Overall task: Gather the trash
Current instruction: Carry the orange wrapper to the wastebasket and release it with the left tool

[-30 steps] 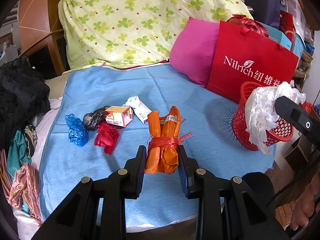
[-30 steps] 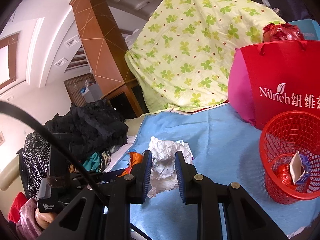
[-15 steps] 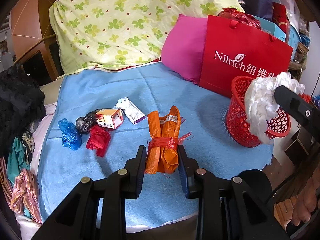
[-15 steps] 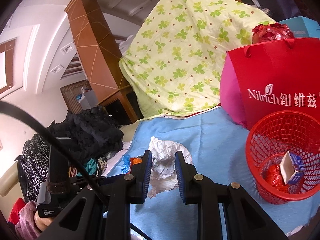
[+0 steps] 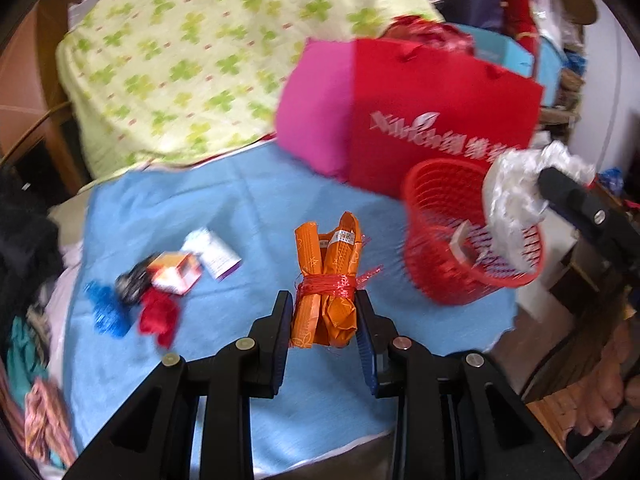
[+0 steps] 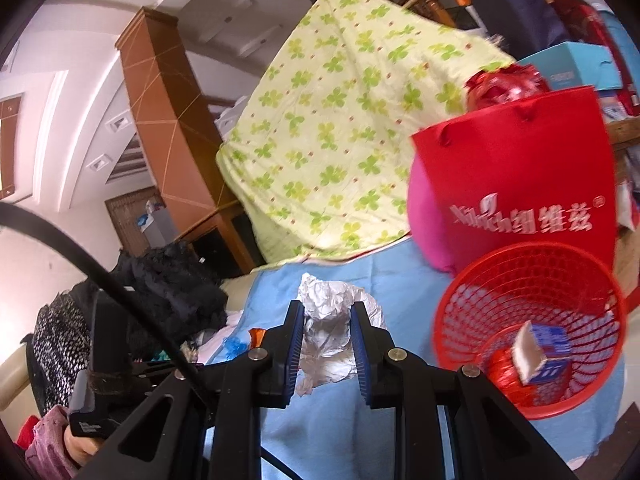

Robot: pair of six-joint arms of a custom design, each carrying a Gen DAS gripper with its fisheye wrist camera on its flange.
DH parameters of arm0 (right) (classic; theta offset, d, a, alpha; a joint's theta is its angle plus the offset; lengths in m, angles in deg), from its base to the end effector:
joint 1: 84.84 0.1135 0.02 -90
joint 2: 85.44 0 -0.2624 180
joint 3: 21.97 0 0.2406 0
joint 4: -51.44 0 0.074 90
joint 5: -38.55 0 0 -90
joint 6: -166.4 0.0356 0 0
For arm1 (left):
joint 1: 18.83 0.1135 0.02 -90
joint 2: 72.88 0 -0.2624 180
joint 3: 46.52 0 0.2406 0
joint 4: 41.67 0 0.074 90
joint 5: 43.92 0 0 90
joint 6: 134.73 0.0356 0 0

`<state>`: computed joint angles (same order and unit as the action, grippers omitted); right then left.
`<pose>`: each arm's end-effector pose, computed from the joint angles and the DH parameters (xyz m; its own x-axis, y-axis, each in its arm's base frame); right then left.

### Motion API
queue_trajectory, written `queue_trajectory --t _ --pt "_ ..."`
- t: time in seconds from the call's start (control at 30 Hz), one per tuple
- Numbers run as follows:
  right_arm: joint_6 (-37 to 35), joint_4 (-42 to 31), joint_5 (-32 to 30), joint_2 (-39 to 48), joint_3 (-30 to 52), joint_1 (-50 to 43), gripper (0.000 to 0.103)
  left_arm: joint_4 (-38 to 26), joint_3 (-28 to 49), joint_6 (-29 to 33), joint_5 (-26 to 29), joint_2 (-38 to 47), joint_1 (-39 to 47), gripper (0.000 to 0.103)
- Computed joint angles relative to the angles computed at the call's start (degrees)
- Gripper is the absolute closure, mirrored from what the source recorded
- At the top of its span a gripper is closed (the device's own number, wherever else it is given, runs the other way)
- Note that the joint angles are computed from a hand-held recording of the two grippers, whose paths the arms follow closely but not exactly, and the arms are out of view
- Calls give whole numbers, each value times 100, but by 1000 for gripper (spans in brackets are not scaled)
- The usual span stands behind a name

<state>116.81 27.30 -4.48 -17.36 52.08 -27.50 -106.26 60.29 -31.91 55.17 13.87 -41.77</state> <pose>0.1594 0.2004 0.3513 -0.2576 0.4179 -0.8712 -0.0429 0.8958 0.4424 0.2823 -0.1256 0.3815 -0.5213 0.4586 -0.7197 0.6197 0.7832 0.0502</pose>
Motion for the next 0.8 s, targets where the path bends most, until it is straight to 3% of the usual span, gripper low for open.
queue_trajectory --t 0.27,0.43,0.5,0.57,0.6,0.7,0.8 --pt "333 -798 681 -1336 -542 -193 78 -644 1960 -71 654 1345 -987 70" --pt "681 -1362 305 -2107 -857 -933 77 -1137 3366 -135 875 2500 -1426 67" --pt "794 -1489 -29 -2267 -972 -1359 75 -1110 3638 -107 689 2801 -1597 40" --pt "987 -1536 -739 -2366 -1131 -2044 55 -792 3438 -104 380 2822 -1746 36" --pt "1103 -1522 -1049 -2398 -1206 -2337 28 -747 3389 -93 324 2828 -1762 36" --pt "1194 -1285 -1110 -2637 -1578 -2518 24 -564 2848 -62 374 2571 -1605 36" --pt "1231 -1391 -725 -2685 -1639 -2220 24 -207 2000 94 139 2098 -1367 36"
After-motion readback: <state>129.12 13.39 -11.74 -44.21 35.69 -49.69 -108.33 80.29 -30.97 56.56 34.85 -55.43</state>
